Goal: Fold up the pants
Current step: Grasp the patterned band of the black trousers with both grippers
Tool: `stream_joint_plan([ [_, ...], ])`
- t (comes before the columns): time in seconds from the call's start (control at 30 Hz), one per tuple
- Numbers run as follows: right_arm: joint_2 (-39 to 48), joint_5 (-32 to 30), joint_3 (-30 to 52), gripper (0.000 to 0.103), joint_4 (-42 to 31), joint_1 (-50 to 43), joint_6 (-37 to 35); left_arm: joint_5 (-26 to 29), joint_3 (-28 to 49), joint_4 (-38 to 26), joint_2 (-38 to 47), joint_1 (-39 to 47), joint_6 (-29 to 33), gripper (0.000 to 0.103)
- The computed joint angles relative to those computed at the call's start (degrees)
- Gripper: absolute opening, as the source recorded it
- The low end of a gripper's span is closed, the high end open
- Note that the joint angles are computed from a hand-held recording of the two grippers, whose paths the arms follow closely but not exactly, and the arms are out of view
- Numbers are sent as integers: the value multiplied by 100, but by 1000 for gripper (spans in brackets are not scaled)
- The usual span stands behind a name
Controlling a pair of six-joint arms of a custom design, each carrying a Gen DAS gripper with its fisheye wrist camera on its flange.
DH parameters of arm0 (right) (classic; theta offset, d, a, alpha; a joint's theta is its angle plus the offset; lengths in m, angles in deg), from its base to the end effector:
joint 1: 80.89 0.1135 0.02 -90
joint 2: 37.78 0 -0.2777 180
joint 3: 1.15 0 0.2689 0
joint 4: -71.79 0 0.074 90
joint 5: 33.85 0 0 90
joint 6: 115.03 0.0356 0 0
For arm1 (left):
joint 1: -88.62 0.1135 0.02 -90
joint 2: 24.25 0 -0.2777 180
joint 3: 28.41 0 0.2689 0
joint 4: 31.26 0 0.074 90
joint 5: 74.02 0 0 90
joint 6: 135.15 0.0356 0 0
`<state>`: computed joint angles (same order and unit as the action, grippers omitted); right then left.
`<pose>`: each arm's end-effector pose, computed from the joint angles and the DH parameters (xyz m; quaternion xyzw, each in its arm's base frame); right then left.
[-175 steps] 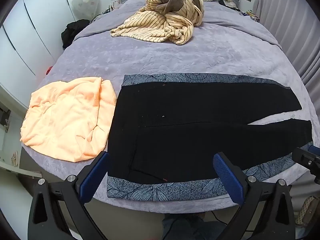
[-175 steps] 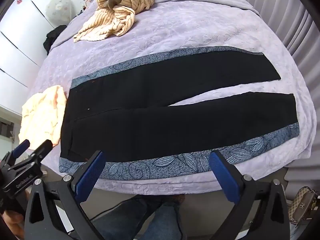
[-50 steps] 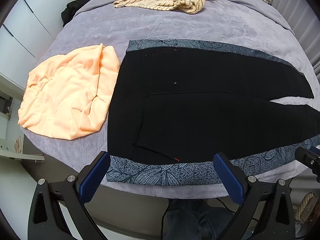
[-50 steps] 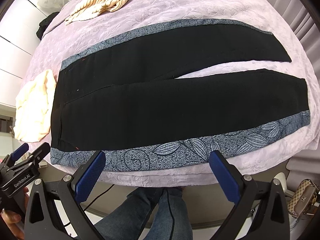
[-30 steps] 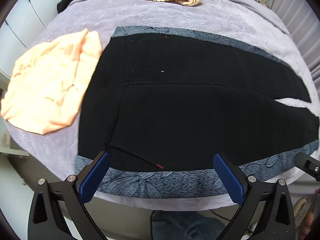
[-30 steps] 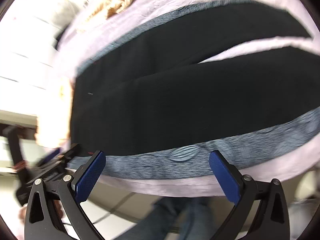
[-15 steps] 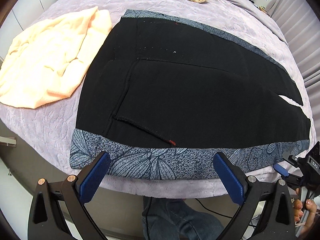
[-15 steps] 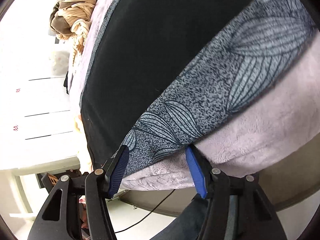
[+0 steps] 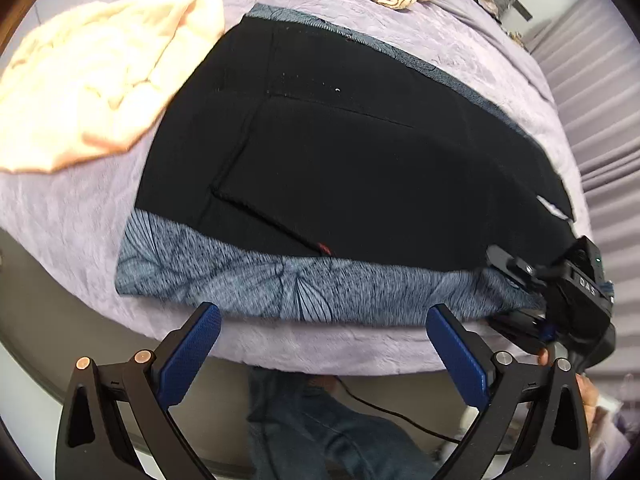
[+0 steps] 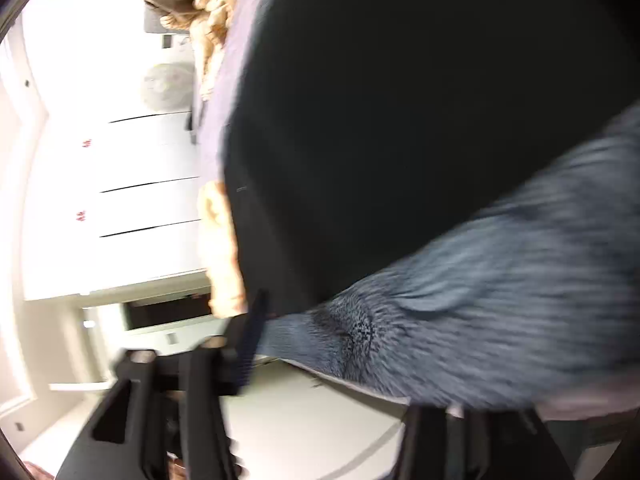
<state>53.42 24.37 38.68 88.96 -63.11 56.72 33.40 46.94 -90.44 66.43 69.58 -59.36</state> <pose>0.2608 0.1033 0.1225 0.3416 0.7888 0.4999 0.1060 0.2909 -0.1117 0.2160 0.0617 0.9777 -0.1819 0.0847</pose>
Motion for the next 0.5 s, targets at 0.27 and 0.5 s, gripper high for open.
stream_joint_plan([
  [0.27, -725, -329, 720, 42, -1218, -170, -683, 1388, -338, 1000, 115, 244, -1135, 103],
  [0.5, -787, -168, 325, 42, -1190, 24, -474, 1194, -116, 1372, 463, 645, -1597, 92],
])
